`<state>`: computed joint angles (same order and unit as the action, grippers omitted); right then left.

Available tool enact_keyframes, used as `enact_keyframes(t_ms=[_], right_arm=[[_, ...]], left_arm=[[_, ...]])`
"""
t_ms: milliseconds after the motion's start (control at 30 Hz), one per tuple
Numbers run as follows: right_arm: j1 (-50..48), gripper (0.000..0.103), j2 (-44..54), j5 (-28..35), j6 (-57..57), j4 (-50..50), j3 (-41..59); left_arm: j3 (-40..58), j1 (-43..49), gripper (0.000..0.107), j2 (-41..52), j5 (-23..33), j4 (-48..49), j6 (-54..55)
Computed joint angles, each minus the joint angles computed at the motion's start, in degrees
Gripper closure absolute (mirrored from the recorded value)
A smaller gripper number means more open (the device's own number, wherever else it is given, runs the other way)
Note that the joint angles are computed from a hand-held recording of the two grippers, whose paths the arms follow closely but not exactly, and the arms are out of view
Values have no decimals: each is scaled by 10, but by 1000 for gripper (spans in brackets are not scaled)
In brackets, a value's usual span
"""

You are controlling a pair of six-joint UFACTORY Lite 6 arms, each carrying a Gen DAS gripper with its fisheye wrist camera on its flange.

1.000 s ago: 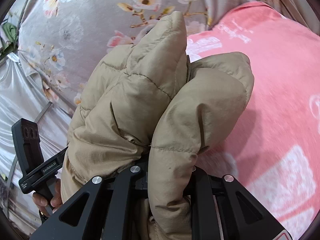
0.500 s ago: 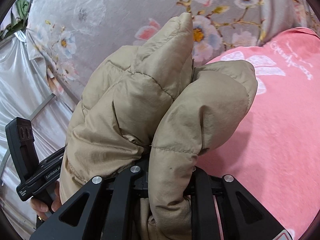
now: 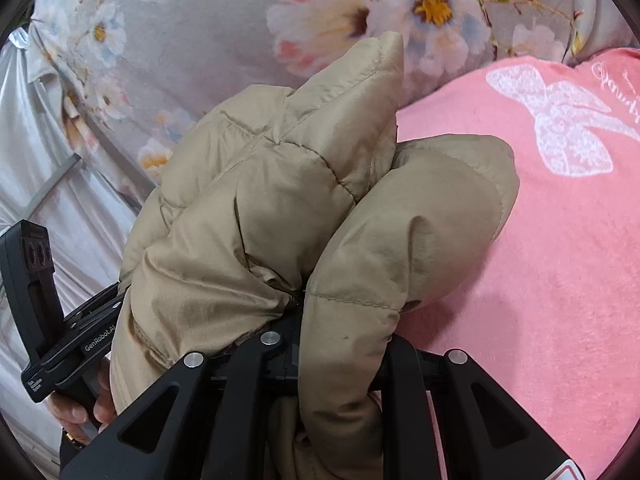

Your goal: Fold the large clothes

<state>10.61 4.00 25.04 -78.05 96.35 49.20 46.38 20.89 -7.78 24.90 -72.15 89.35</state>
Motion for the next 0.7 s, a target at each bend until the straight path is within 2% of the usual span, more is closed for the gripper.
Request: enact_keyframes(t_ms=[200,467,533,567,633,667,700], right_arm=[[8,88,63,-1,-80,83,1],[8,81,71,1,-152,153,-39],[10,73,64,-6,-144,149,-45],[8,70,50,-17,-128,134,-54],[-4,62,16,-31,-86,88,-78],[-17,61,-21,-33,-43,39,-103],[-27,59,-47,-30,-16,5,-121]], left_arm=[[-20,21,66,32,-4,-97,116],[-46,38,58,31,3,-137,161],[-53,43,51,27,0,-138,157],[-58,47,44,21,-6,-139,152],[-74,58,14,-1,-34,-136,135],[-78,71,13,-10,-33,-118,117],[-80,102,13,-22,-8,-77,82]])
